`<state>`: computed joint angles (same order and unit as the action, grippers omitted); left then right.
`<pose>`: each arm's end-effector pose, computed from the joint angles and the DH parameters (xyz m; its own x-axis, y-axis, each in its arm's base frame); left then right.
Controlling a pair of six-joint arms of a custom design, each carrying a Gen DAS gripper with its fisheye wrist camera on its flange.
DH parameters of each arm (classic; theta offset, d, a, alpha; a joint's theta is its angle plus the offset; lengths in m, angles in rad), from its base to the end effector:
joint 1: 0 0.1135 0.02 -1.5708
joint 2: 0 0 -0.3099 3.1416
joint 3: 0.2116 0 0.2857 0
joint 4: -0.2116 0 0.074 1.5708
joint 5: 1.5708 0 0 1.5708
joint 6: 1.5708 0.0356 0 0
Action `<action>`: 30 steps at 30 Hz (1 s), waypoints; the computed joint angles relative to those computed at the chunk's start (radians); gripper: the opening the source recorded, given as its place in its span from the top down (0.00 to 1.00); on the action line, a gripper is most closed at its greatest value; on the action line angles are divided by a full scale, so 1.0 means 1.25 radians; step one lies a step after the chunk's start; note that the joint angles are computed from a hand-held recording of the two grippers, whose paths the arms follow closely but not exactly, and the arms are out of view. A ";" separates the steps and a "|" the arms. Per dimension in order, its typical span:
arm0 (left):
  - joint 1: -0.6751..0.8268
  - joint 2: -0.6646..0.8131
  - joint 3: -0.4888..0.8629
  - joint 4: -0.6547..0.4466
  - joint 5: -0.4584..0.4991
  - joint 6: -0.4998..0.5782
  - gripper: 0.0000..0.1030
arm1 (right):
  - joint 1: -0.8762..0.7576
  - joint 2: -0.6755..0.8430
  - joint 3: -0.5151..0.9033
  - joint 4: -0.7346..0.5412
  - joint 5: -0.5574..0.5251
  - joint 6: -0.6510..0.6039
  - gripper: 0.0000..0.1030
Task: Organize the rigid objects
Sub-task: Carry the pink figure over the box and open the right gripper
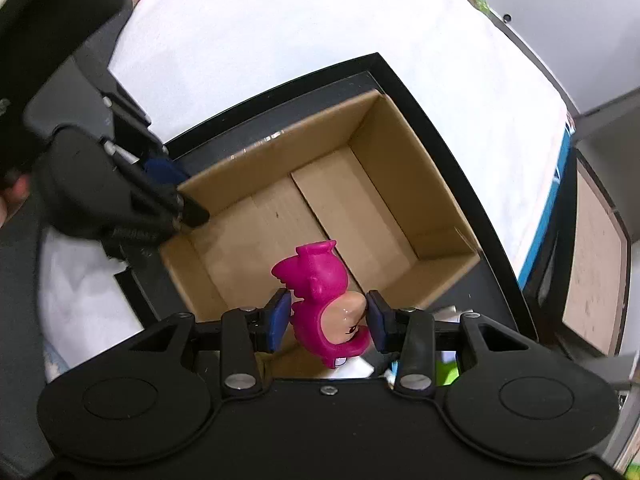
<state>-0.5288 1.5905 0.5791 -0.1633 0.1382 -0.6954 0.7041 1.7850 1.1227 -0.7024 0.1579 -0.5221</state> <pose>0.2284 -0.1391 0.1176 -0.9611 -0.1734 -0.2148 -0.0914 0.9342 -0.3448 0.2821 0.2323 0.1850 -0.3401 -0.9350 -0.1006 -0.9049 0.3545 -0.2355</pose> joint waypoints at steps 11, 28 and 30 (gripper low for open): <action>0.009 0.003 -0.008 0.017 0.016 -0.019 0.82 | -0.026 0.065 -0.031 0.201 -0.018 -0.060 0.61; 0.008 0.016 0.020 -0.016 0.007 -0.035 0.82 | -0.041 -0.008 -0.083 0.242 -0.028 -0.120 0.46; 0.004 0.017 0.022 -0.019 0.003 -0.040 0.82 | -0.050 -0.029 -0.089 0.219 -0.037 -0.118 0.46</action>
